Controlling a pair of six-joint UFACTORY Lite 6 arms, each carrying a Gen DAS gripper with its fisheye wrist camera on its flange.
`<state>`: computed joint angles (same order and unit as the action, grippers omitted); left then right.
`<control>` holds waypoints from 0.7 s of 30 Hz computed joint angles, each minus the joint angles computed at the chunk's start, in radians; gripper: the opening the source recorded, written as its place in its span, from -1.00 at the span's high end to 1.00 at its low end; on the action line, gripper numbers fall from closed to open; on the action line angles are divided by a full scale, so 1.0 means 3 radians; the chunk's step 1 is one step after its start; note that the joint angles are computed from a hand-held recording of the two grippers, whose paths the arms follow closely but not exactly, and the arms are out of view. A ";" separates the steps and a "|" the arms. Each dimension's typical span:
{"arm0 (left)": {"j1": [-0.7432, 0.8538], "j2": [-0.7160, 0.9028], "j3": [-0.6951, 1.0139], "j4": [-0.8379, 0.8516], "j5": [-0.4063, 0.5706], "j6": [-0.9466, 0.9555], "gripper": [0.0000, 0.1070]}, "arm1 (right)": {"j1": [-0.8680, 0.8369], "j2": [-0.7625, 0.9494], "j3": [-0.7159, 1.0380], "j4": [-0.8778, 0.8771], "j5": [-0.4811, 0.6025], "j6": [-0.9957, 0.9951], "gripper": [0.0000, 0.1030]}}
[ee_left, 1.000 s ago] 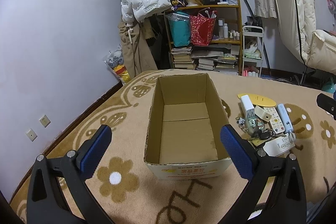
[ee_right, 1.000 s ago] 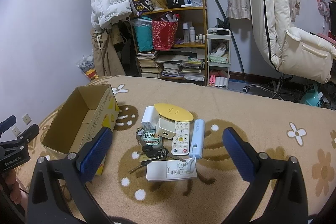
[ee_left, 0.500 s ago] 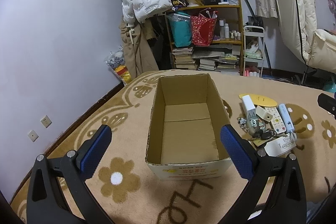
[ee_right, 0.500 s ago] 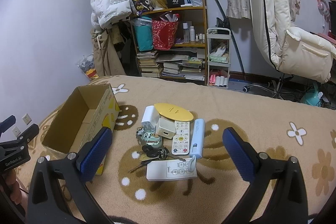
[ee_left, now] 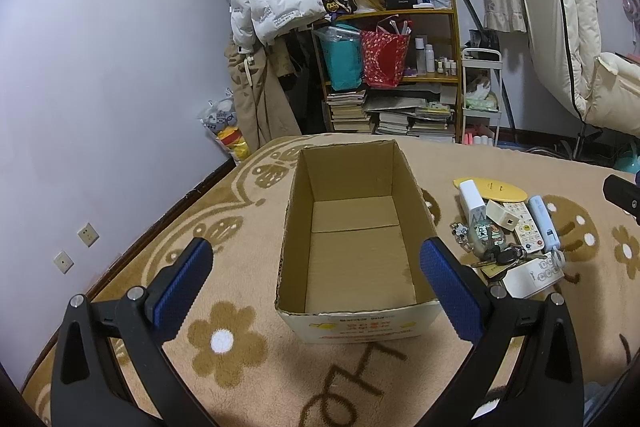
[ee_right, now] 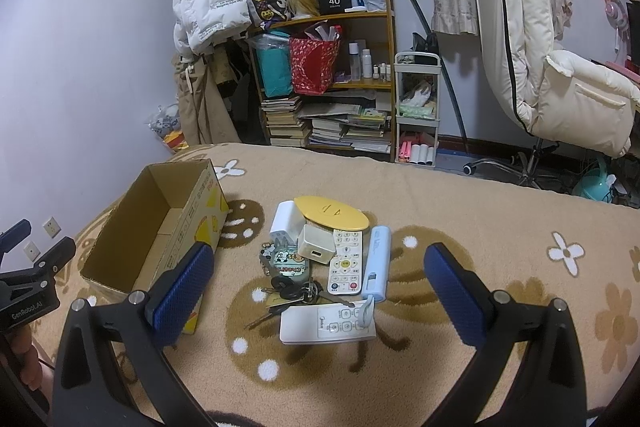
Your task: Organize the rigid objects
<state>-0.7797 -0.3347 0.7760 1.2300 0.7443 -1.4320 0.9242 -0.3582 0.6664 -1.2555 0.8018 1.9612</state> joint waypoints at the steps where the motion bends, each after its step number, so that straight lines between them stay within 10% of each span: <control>1: -0.0002 0.0000 0.0000 -0.0002 0.0001 -0.0001 -0.92 | -0.0002 0.0000 0.0000 -0.0002 -0.0004 -0.0001 -1.00; 21: -0.0014 0.0007 0.0002 -0.0005 0.0010 -0.0006 -0.92 | -0.0006 -0.0012 0.0004 0.0015 -0.0009 -0.0025 -1.00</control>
